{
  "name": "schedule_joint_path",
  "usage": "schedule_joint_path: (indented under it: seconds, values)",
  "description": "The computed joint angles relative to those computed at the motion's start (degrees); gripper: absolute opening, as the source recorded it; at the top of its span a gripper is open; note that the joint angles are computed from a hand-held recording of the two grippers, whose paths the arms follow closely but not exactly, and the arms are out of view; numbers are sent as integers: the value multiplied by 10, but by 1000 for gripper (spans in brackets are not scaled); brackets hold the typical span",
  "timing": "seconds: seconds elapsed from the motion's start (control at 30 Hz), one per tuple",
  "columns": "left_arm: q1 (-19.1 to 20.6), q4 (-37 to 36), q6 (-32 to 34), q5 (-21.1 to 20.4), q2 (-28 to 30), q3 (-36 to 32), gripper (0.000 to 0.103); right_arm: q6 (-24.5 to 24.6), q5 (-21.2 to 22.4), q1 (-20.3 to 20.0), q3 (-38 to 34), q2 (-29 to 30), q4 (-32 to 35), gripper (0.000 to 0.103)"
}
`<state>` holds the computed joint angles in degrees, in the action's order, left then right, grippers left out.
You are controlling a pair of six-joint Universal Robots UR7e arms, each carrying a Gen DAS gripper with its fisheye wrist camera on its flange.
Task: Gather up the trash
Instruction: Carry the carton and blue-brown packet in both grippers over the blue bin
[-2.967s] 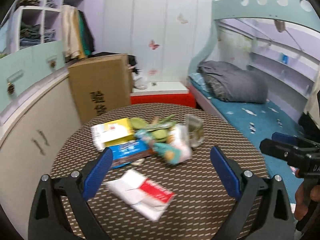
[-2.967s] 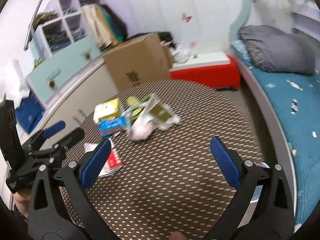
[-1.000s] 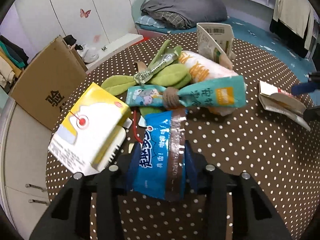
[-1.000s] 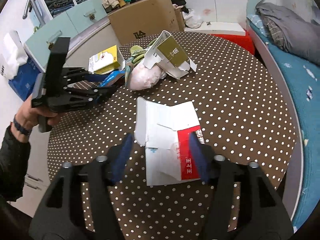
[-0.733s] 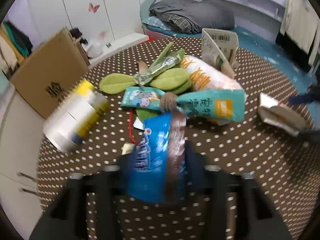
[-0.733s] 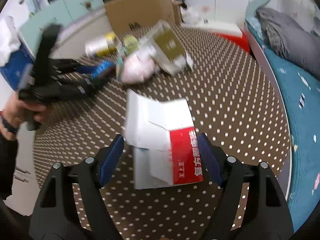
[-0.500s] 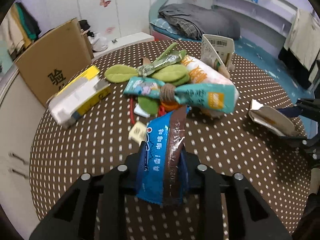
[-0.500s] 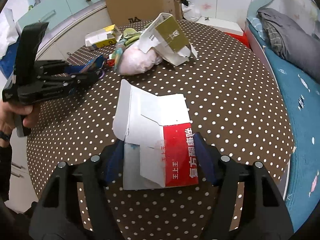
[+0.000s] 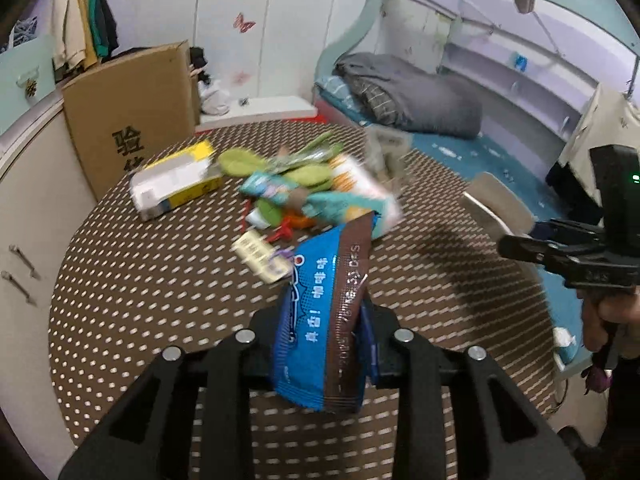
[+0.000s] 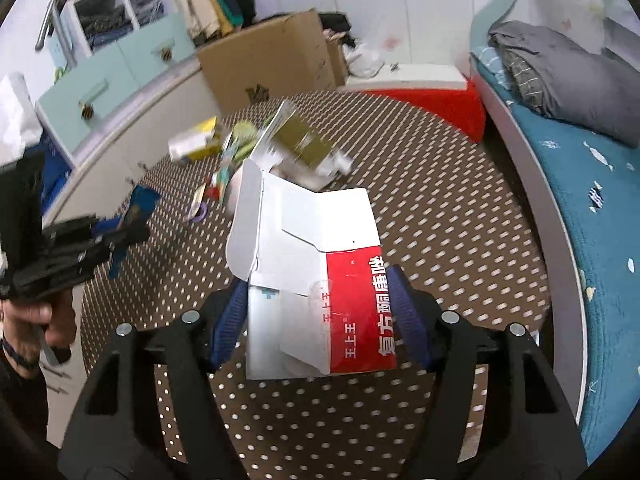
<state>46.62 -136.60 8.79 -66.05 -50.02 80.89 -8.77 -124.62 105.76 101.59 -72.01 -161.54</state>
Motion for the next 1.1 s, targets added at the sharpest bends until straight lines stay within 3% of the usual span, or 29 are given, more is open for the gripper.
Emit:
schedule_joint_path:
  seconds: [0.17, 0.37, 0.6, 0.73, 0.97, 1.1]
  values:
    - [-22, -9, -9, -27, 32, -36, 29, -13, -11, -4, -1, -27, -26, 66]
    - [-49, -9, -17, -50, 84, -91, 29, -4, -5, -48, 10, -87, -61, 66]
    - [-70, 10, -27, -73, 142, -144, 29, 58, 23, -167, 30, -139, -29, 66]
    - [-78, 30, -34, -79, 170, -171, 29, 89, 68, -246, 45, -146, -5, 66]
    - [-89, 75, -45, -83, 237, -246, 29, 115, 127, -325, 39, -125, 9, 68]
    - [-96, 103, -41, -88, 275, -289, 29, 145, 152, -369, 39, -125, 9, 84]
